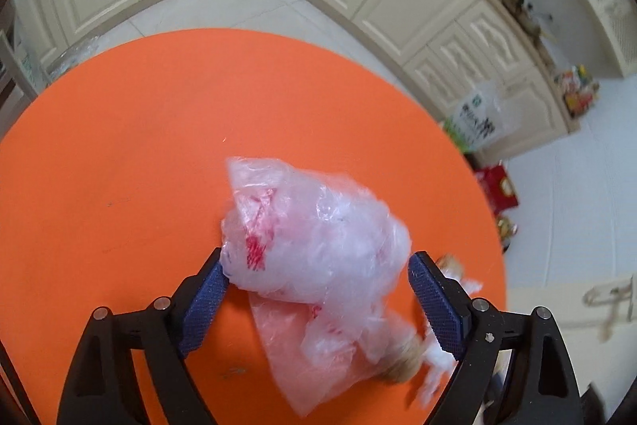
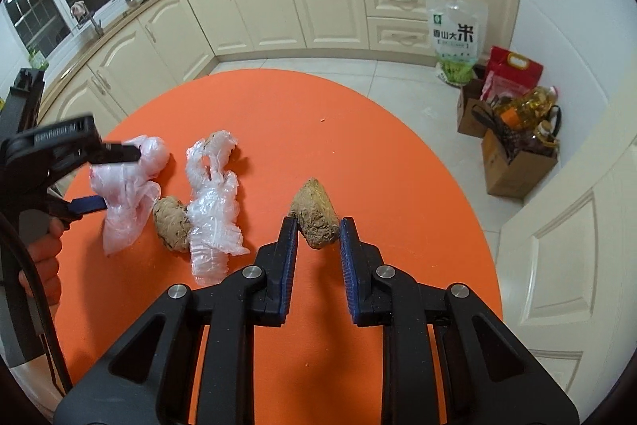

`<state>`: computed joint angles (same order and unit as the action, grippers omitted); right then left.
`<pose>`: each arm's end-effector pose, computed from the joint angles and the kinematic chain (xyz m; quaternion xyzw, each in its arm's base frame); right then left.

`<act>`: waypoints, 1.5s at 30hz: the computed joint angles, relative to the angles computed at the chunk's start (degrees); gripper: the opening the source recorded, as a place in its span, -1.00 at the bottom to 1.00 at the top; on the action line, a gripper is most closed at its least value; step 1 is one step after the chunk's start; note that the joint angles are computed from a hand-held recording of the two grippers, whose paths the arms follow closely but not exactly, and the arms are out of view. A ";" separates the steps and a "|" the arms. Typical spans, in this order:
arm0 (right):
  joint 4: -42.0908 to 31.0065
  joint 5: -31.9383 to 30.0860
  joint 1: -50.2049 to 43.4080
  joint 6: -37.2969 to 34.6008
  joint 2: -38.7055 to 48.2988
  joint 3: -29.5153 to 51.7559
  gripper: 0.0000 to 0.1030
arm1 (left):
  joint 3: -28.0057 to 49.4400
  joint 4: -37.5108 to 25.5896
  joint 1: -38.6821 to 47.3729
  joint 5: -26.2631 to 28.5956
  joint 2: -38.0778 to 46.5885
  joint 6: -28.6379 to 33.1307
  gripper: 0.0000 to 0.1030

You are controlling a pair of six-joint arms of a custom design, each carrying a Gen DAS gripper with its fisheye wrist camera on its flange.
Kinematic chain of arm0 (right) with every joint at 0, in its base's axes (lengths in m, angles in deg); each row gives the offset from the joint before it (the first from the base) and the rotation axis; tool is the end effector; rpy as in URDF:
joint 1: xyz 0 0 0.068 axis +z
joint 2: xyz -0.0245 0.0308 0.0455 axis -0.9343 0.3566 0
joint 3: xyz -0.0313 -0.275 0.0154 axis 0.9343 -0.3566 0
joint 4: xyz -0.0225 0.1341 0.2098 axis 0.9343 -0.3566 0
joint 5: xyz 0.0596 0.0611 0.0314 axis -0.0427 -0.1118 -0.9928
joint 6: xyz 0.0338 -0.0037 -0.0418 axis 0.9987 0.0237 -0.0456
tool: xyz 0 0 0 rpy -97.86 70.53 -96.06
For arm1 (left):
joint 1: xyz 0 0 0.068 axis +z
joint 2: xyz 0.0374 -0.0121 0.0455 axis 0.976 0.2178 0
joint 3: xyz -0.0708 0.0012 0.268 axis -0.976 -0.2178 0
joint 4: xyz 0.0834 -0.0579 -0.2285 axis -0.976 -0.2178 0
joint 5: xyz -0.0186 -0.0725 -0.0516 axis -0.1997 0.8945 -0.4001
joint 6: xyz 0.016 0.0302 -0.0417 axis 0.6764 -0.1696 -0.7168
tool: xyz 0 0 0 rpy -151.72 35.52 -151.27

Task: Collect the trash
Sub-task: 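Grasp the clear red-printed bag with the left tool while the right tool holds the lump, then carry the clear bag in the left tool and brown lump in the right tool to the bin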

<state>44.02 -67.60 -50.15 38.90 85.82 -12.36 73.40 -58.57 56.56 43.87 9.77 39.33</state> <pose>0.2459 0.0844 0.1402 0.0591 0.9664 0.0955 0.2311 0.3160 -0.1240 0.2498 -0.2262 0.9412 -0.1787 0.1765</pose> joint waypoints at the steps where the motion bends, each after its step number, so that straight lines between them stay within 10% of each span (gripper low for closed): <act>1: 0.17 0.11 -0.06 0.17 0.22 0.02 -0.60 | -0.15 1.49 0.19 0.14 0.43 -0.52 0.70; 5: 0.70 -0.42 0.40 0.23 1.59 0.47 -0.61 | -0.25 2.51 -2.24 -3.27 2.07 1.11 0.79; 15: 0.96 -1.21 -0.04 -0.12 2.38 0.84 -0.62 | 0.38 2.13 -9.85 -15.00 3.30 8.89 0.16; 25: -2.02 0.12 2.42 2.47 0.00 0.79 -0.63 | -4.47 3.00 -26.04 -32.00 -1.66 2.09 -0.07; 35: -8.34 4.03 8.12 7.01 -10.35 -0.50 -0.69 | -6.28 -9.91 -49.95 -49.66 -2.78 -22.71 -0.07; 45: -20.71 12.87 20.42 16.41 -24.68 -0.82 -0.69 | 0.20 -33.61 -73.27 -51.52 1.22 -53.16 -0.07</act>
